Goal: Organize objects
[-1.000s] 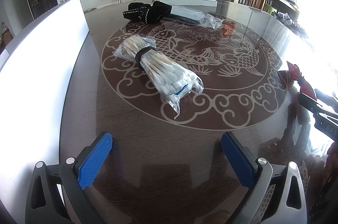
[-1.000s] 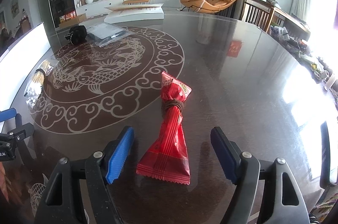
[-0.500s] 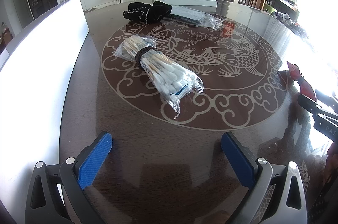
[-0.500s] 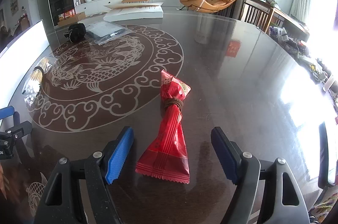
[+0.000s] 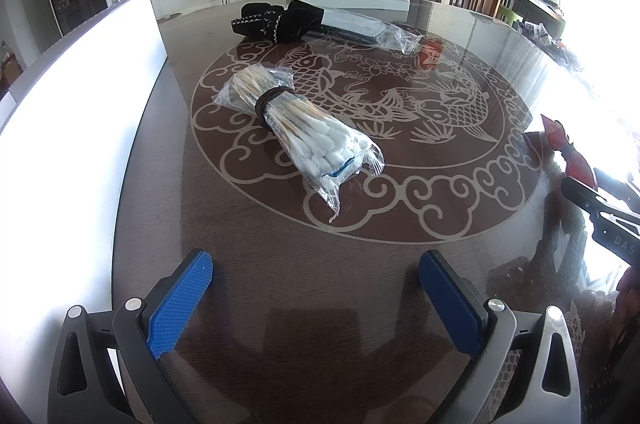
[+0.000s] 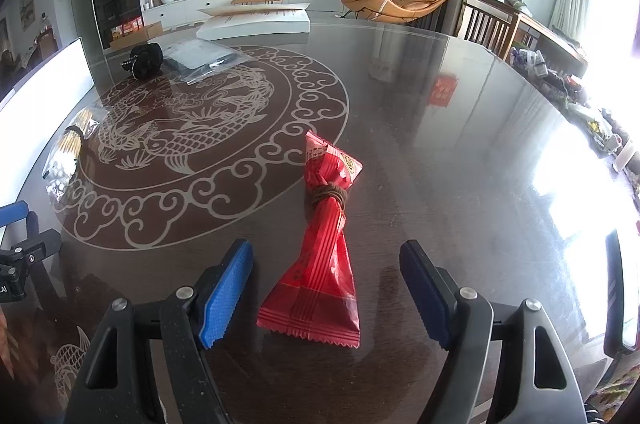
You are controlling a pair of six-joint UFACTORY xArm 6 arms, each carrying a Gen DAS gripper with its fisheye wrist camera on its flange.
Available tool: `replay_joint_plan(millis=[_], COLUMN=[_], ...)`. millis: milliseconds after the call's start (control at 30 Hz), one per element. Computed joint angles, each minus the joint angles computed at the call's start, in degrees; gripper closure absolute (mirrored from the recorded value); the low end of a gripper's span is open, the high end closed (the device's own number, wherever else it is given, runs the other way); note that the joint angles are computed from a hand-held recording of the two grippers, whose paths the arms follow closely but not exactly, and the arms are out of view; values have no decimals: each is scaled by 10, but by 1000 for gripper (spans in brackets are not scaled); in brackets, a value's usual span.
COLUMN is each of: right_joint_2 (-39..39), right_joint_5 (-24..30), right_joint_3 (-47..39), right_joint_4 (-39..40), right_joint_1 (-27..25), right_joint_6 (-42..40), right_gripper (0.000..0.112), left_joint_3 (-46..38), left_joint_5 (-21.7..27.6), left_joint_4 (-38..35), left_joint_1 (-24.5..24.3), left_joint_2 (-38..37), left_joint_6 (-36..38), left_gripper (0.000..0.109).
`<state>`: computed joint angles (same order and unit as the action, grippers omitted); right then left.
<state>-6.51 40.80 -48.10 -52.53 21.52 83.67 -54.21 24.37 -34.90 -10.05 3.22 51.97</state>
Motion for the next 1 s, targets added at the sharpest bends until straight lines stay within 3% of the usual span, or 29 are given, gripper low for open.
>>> replay_joint_plan(millis=[67,167,233,333,433,467,500,533,567,600,700,800,1000], right_joint_2=[-1,0,2,1,-7,-9,-11,-12,-13,-15,-24,-28,-52], right_joint_5=[-2,-1,0,2,-12,-17,-22,-26,-31,-37,-55,-66,-124], right_joint_3=[1,0,-2,-1,9,11,13,14,15,18,28,32,59], right_joint_4=[0,-1,4,5,-16,-22,-26,-29,-30,-34,-48,-45,-59], right_joint_1=[0,0,0,0,-2,-2,-3,-3,-4,-5,-11,-18,-37], right_joint_6=[0,-1,-7,-8,9,12,14,15,14,17,33,37,51], right_gripper=[36,36,36,36,36,36,36,36,36,36,36,36,36], left_joint_3=[-8,-23,-73,-180,-239,-242,-239,-237,-235,-232,-170,-117,-53], left_joint_5=[39,-9,-9,33,43,46,28,25,32,50,34,50,92], left_joint_4=[-42,-32,27,137,183,191,175,157,141,101,38,-34,-93], left_joint_1=[7,-16,-26,-26,-31,-30,-32,-30,-28,-25,-24,-13,10], left_joint_2=[-9,-11,23,109,168,178,178,178,176,167,122,77,3], left_joint_6=[32,37,-28,-181,-231,-230,-218,-199,-187,-164,-103,-49,10], left_gripper=[6,6,6,6,44,49,58,77,80,80,80,80,81])
